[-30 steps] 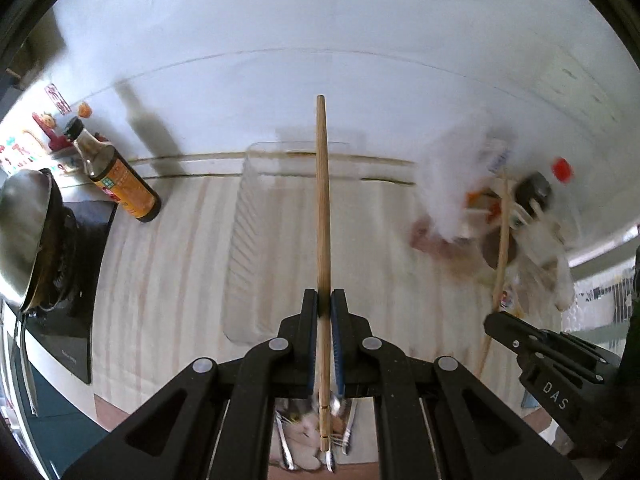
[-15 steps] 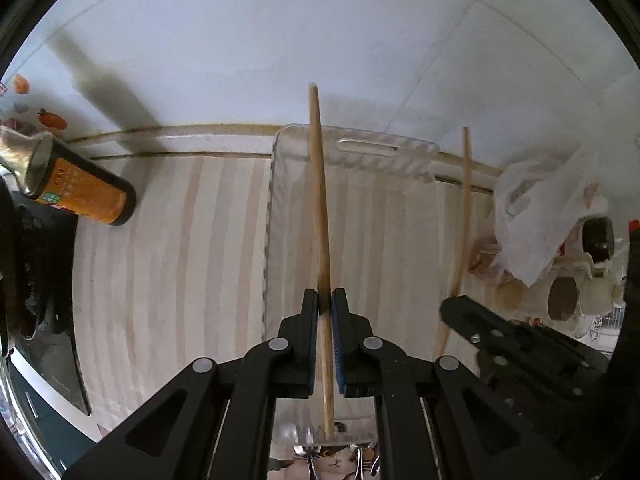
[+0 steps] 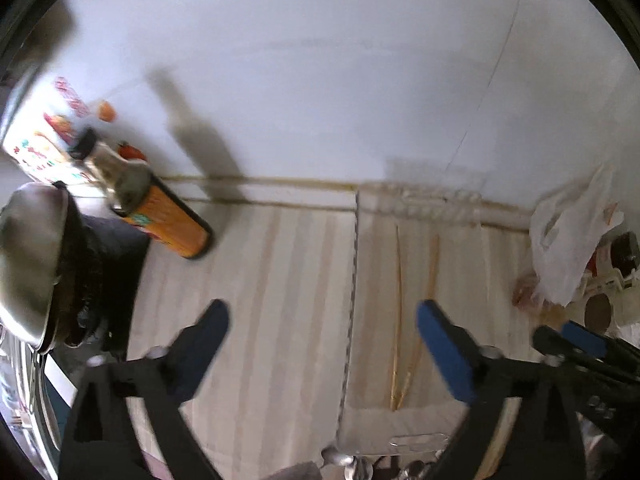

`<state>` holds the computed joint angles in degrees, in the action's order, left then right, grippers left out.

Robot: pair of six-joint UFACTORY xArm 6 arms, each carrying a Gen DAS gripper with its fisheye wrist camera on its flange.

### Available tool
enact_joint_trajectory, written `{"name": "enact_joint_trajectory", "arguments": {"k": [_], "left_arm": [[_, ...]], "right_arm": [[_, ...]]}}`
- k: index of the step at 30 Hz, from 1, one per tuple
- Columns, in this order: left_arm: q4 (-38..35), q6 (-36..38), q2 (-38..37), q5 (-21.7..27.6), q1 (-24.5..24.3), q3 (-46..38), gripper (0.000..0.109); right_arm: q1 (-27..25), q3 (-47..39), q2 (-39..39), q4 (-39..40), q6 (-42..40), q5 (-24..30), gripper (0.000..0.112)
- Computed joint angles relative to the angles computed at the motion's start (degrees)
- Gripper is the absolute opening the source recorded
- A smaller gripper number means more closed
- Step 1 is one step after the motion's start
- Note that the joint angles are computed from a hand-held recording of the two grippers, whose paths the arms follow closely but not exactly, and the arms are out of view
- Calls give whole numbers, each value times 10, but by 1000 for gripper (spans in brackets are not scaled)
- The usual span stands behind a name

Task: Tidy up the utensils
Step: 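Open both tools to drop the chopsticks into the clear container, then move both open tools back to the remaining chopsticks on the cloth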

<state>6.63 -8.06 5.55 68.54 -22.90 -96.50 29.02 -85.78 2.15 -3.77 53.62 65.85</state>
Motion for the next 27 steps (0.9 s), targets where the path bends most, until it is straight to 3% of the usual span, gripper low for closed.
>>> {"name": "enact_joint_trajectory", "arguments": {"k": [4, 11, 20, 27], "left_arm": [[12, -18, -68, -57, -6, 77, 103], [54, -70, -160, -85, -52, 180, 103], [63, -119, -226, -44, -152, 274, 103], [42, -124, -238, -13, -228, 334, 103]], "right_arm": [[25, 87, -94, -72, 66, -16, 66], [73, 196, -230, -164, 166, 40, 75], [120, 350, -401, -159, 271, 123, 75], [154, 474, -512, -105, 334, 136, 70]]}}
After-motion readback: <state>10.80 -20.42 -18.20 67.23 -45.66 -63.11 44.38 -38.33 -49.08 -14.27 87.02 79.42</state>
